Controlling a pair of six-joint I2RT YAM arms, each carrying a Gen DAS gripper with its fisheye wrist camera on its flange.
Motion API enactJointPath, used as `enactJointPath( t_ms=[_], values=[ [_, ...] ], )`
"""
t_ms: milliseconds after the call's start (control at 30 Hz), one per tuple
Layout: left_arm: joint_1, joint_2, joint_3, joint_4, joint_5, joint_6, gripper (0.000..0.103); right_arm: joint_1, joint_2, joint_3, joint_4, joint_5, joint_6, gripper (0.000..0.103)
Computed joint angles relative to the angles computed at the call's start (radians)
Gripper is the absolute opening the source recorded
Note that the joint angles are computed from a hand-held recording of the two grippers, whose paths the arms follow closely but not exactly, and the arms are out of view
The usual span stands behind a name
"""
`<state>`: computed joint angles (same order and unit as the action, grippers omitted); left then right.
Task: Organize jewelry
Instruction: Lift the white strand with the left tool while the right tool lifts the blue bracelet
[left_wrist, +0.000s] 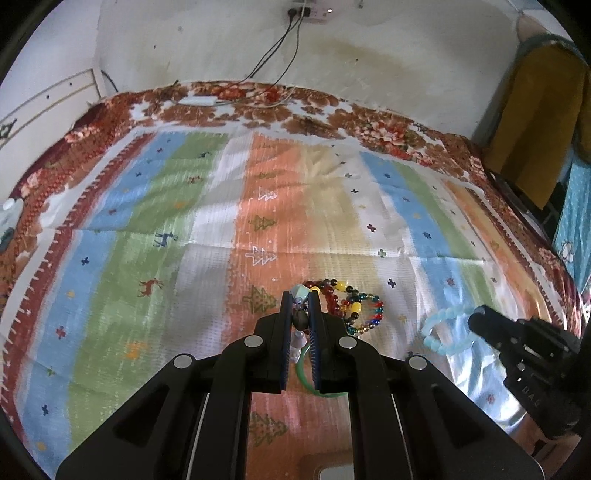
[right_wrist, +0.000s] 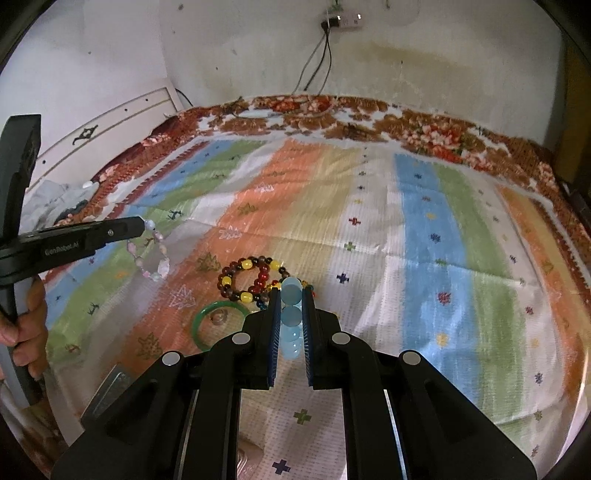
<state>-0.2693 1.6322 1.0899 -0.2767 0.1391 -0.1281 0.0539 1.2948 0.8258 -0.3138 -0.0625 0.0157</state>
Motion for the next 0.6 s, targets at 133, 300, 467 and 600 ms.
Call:
enactJointPath(
  t_ms=[133,300,467,600],
  values=[
    [-0.004,-0.049,-0.040,0.018,0.010,0.017,0.008,0.007,-0.056,-0.030,0.003,-0.001,0.000,0.012],
    [-0.014,-0.119,-0.095,0.039,0.014,0.035,0.008,0.018,-0.129,-0.070,0.025,-0.018,0.006,0.012],
    [-0.034,-0.178,-0.150,0.058,-0.007,0.049,0.008,0.028,-0.190,-0.098,0.022,-0.024,0.027,0.012],
    [-0.046,-0.225,-0.189,0.063,-0.016,0.059,0.008,0.027,-0.239,-0.120,0.023,-0.036,0.040,0.012]
  ],
)
